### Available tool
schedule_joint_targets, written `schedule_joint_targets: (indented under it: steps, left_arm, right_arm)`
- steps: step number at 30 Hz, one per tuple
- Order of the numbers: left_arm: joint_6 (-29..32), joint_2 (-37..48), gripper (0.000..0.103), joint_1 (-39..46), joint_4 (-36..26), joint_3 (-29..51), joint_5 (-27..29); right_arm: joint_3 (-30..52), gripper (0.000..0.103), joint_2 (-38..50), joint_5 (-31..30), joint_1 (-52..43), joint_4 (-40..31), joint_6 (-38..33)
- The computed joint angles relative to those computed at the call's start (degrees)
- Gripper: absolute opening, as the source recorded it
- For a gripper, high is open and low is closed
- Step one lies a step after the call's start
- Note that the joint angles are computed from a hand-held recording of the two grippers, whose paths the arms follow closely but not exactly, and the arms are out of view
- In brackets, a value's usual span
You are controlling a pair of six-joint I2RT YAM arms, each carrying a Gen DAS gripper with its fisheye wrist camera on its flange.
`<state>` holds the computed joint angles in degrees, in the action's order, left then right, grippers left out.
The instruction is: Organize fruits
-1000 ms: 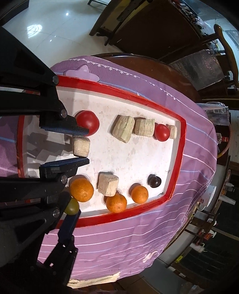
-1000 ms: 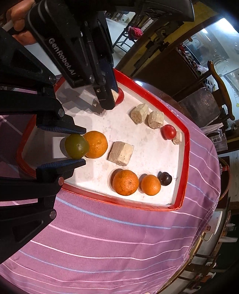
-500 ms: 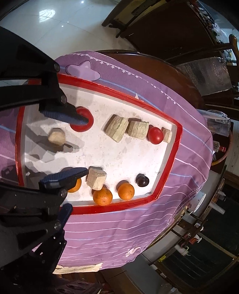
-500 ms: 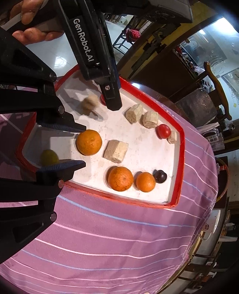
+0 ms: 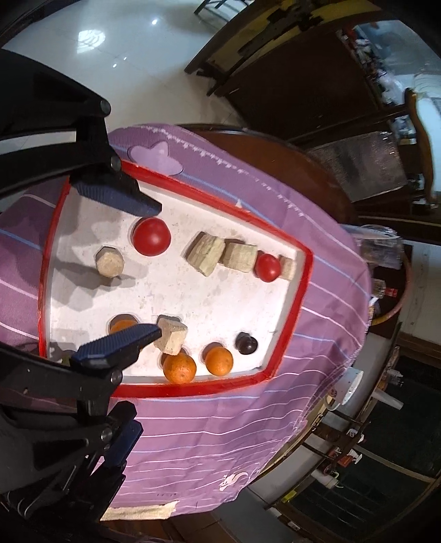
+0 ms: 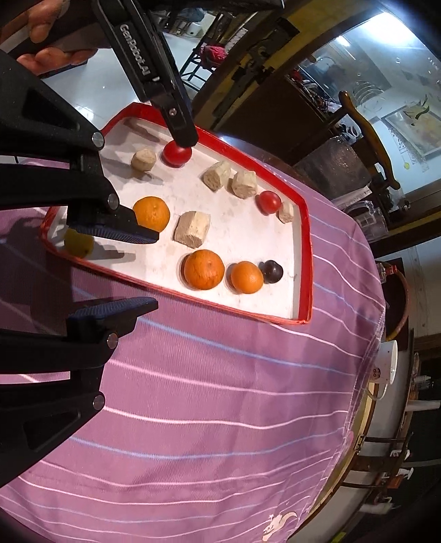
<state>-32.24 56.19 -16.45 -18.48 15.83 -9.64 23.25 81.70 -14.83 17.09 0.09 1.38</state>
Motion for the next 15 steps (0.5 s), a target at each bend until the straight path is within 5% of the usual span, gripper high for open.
schedule_joint_targets:
  steps: [6, 15]
  left_arm:
    - [-12.2, -2.8, 0.077, -14.6, -10.5, 4.1, -15.4]
    - [-26.6, 2.8, 0.079, -28.3, -18.4, 9.0, -24.5]
  right_arm:
    - [-2.1, 0.036, -5.8, -1.9, -2.8, -3.1, -4.8]
    - [-2.9, 0.037, -9.7, -5.5, -9.7, -7.8, -11.8]
